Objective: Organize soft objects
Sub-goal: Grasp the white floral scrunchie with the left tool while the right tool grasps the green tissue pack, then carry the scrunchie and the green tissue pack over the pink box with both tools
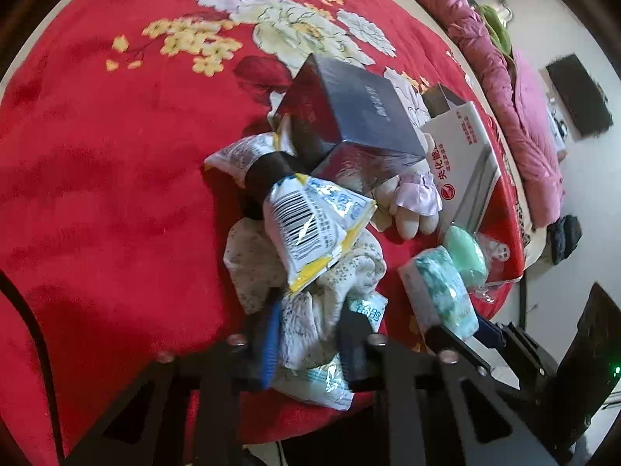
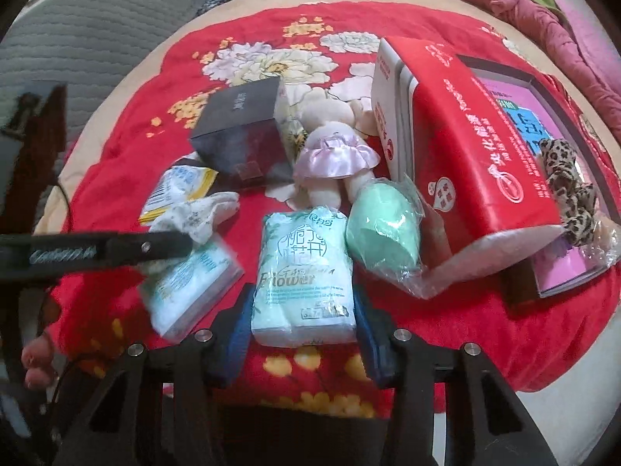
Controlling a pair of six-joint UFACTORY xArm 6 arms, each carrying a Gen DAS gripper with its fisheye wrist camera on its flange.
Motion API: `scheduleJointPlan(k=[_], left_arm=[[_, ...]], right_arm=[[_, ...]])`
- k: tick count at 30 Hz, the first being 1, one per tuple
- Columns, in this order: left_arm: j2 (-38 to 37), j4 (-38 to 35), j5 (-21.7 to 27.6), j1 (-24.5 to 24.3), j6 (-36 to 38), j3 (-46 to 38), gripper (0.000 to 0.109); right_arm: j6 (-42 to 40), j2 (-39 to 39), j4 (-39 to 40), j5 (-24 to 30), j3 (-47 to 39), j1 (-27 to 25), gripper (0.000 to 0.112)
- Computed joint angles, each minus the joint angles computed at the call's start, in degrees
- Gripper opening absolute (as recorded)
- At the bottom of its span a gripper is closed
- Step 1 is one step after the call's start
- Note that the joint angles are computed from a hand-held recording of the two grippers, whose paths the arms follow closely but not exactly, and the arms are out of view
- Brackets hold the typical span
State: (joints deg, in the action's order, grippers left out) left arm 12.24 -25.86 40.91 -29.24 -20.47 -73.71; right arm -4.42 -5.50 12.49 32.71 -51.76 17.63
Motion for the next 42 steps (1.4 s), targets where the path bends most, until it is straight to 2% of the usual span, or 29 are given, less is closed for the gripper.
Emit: scheduleJointPlan(k=[4,17,23,31,42], left_arm=[[-2.1,-0.6,-1.3,0.1,0.0,1.9,0.014],[-8.6,6.4,-2.5,-1.4,-3.3,4.0,0.014],[-10.1,11.5,-3.2,-1.4,-7.4,4.7,0.014],[-11.0,14.2,-3.0,-0.4,-8.6,3.4,0.014],[-13.0,19.0,-2.3,-1.9,-10.9,0.5,0.014]], right_arm=[[-1.5,-2.1,2.6,0.5,0.7,-0.4,0.049],[-2.0,-7.1,5.6,-0.8,1.8,-1.6,0.049],[-2.5,-8.2,6.6,-1.4,2.4,-1.9,0.049],[-2.4,-9.4,6.0,-2.5,2.6,-2.0,0.049],[-2.6,-11.4,5.4,-3.8,1.8,-3.2,0.049]])
